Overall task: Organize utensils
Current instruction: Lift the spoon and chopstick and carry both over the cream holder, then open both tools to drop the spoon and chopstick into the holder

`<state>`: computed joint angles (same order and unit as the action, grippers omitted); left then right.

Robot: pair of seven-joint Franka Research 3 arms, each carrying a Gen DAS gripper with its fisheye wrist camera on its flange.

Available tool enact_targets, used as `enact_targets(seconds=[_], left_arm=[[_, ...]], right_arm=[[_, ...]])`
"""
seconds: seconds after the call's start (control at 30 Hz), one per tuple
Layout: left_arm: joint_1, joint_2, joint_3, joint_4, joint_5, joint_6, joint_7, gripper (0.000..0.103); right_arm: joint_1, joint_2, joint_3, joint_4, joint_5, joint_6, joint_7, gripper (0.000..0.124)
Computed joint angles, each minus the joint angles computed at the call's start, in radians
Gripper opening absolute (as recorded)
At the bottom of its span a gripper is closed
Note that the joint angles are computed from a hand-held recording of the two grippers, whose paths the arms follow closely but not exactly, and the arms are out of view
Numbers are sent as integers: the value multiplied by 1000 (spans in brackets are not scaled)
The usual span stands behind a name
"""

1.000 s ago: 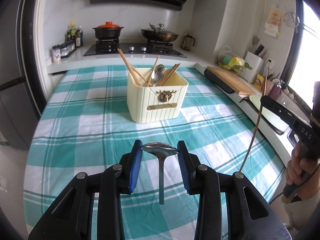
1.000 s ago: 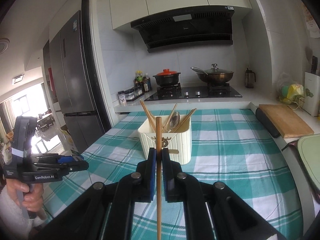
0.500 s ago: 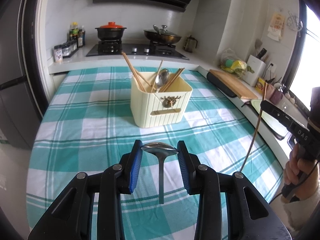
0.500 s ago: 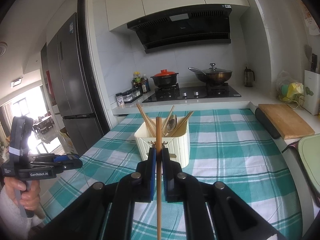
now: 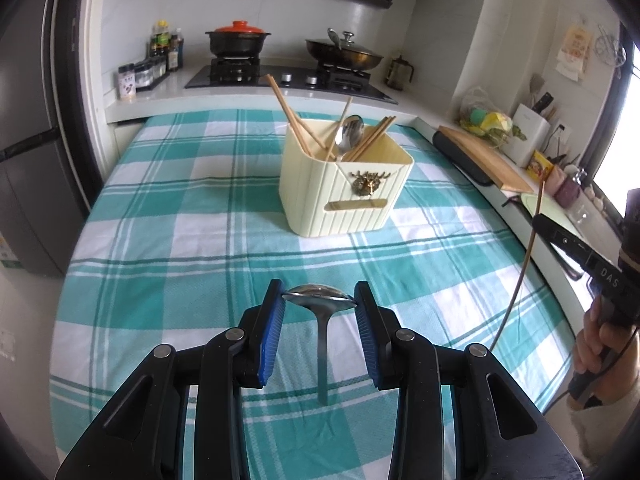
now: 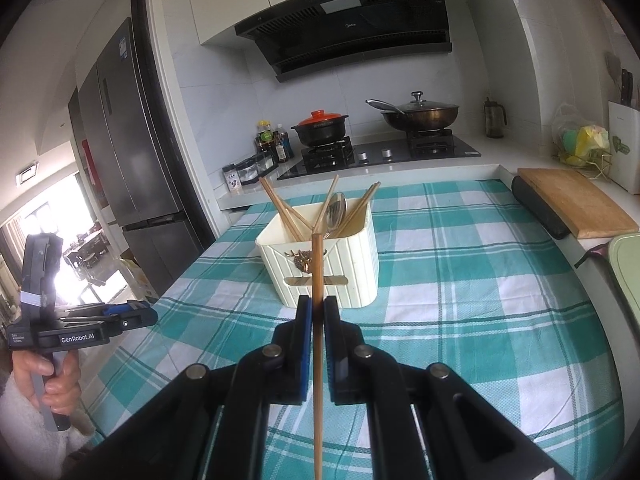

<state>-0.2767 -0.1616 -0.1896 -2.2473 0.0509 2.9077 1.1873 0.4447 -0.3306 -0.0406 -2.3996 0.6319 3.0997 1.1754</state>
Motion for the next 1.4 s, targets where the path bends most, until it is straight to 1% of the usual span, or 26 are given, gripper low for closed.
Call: enact_targets(seconds=[0.13,0.23,0.3,0.37,0.4,0.43,0.53,0.6,0.63,0.67,0.7,0.73,0.8,0.87,0.93,1.0,1.03,1.07,1.17,1.2,1.23,1.27,1.3,1.33,1.37,1.4], left_arm=[[-7,6,13,57,-19,-23,53,35],[-21,28,37,145,-96,-46,140,35],[-21,58,46,229,-160,-67,206,35],[2,109,34,335,-158,-87,219,35],[17,142,24,393,-129,-93,201,35],[29,180,16,457,-94,-105,172,35],[45,320,1,678,-1,-159,85,35],[27,417,15,820,97,-184,0,35],[15,467,24,889,141,-199,-33,36],[3,518,34,958,180,-213,-62,36],[-9,564,46,1017,210,-231,-91,36],[-19,610,53,1076,230,-255,-112,36],[-28,689,58,1167,247,-304,-128,36],[-33,748,58,1231,252,-359,-125,36],[-28,783,49,1253,239,-398,-109,36],[-22,810,37,1267,219,-433,-89,36],[-22,820,37,1270,213,-447,-84,36],[-24,831,39,1279,211,-463,-83,36],[-37,888,46,1357,206,-541,-75,37],[-38,892,49,1358,204,-547,-80,39],[-39,880,53,1338,206,-541,-87,50],[-41,854,62,1293,217,-522,-102,57],[-48,811,77,1225,241,-488,-132,69],[-59,759,98,1147,279,-451,-173,75],[-70,708,115,1073,323,-415,-214,78],[-80,653,129,996,373,-377,-257,83]], right_arm=[[-2,42,-15,87,-14,-16,-33,6],[-14,99,-18,199,-15,-31,-68,6],[-45,153,0,293,-36,-33,-75,6],[-106,225,43,403,-123,-39,-24,6],[-138,266,64,465,-192,-50,30,6],[-154,309,73,529,-231,-60,65,6],[-176,442,94,719,-206,-59,63,6],[-199,523,131,819,-163,-19,16,6],[-200,560,138,861,-168,2,12,6],[-213,597,159,901,-157,18,-3,6],[-223,633,175,938,-150,26,-8,6],[-223,662,177,966,-151,26,3,6],[-238,718,199,1010,-146,22,2,6],[-239,764,199,1033,-163,8,4,6],[-245,798,203,1043,-172,-37,3,6],[-230,822,170,1047,-191,-120,45,6],[-237,824,175,1034,-184,-146,50,6],[-221,834,147,1040,-203,-185,87,6],[-196,861,98,1074,-263,-321,170,8],[-178,865,70,1083,-302,-352,208,8],[-175,861,62,1080,-324,-367,224,11],[-179,845,66,1063,-332,-367,226,15],[-183,820,69,1038,-337,-356,229,25],[-186,788,71,1006,-339,-339,233,37],[-191,748,77,963,-334,-312,233,43],[-189,702,76,916,-337,-286,238,52]])
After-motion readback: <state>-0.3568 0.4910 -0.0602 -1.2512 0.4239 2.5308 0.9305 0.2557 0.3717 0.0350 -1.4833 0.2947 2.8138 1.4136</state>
